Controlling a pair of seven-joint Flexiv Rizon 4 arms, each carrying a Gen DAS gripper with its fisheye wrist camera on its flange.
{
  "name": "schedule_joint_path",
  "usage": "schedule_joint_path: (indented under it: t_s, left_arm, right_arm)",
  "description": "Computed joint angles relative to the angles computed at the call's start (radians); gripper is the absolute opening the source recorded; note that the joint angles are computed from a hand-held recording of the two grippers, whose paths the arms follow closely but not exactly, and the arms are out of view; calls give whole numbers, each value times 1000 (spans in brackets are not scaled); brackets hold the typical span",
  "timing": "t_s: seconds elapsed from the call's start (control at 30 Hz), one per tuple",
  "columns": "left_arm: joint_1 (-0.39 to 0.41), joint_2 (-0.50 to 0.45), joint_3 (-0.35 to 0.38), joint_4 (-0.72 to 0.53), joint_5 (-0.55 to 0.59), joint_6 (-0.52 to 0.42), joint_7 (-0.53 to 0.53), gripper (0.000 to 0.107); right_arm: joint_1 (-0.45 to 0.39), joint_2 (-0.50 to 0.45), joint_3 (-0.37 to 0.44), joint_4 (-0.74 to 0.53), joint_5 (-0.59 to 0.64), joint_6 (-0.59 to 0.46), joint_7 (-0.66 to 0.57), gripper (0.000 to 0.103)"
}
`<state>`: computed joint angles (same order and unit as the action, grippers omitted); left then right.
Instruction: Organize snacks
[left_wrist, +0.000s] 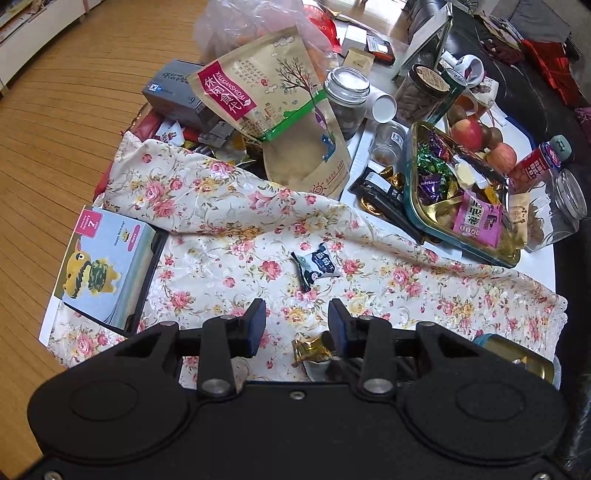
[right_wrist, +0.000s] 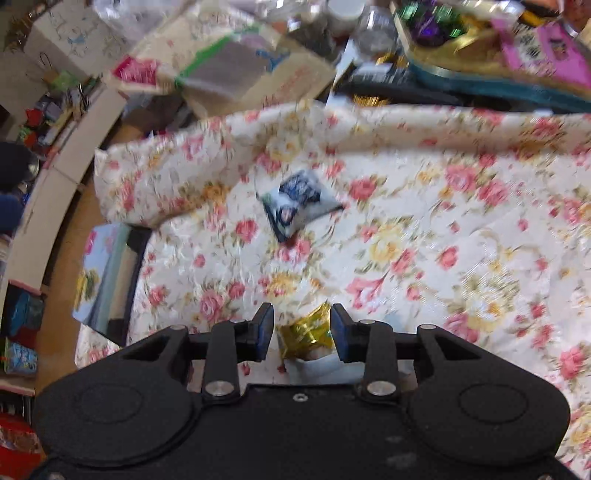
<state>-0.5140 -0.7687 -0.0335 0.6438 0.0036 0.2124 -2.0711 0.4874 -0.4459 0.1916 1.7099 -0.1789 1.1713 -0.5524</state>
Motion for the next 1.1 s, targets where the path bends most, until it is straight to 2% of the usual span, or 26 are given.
schedule_joint_path:
  t_s: [0.07,0.17,0.3,0.43,0.53,0.67,0.8,1.1]
  left_arm:
    - [-1,-5,-1,-8,-1,-4,1,47]
    - [-8,-12,0,-20,1,-15,3,47]
    - [-16,-17,-4,-28,0,-21,14,47]
    - [-25,-18,-7,-30,-2,-14,29,47]
    - [-30,-28,-6,-46,-3,-20,32,47]
    - [-34,-49,-3,-82,-7,-45,27,47]
    - [-29,-47,-10,-76,-22,-38,28,47]
    - [-28,-47,-5,-74,-24,-29,2,47]
  right_arm:
    - [9,45,-34,43,-25,24,48,37]
    - [-11,106,-43,87,-38,4,90,37]
    - [-57,194,4,152,17,-93,84,37]
    - [-92,266,60,198,172,-219,55,37]
    - [-105,297,83,226,308,-236,36,37]
    - [-90,286,79,221,334,-263,9,37]
    - [-79,229,50,186,270,-278,24,37]
    - [-79,134,-8,125,99,-219,56,37]
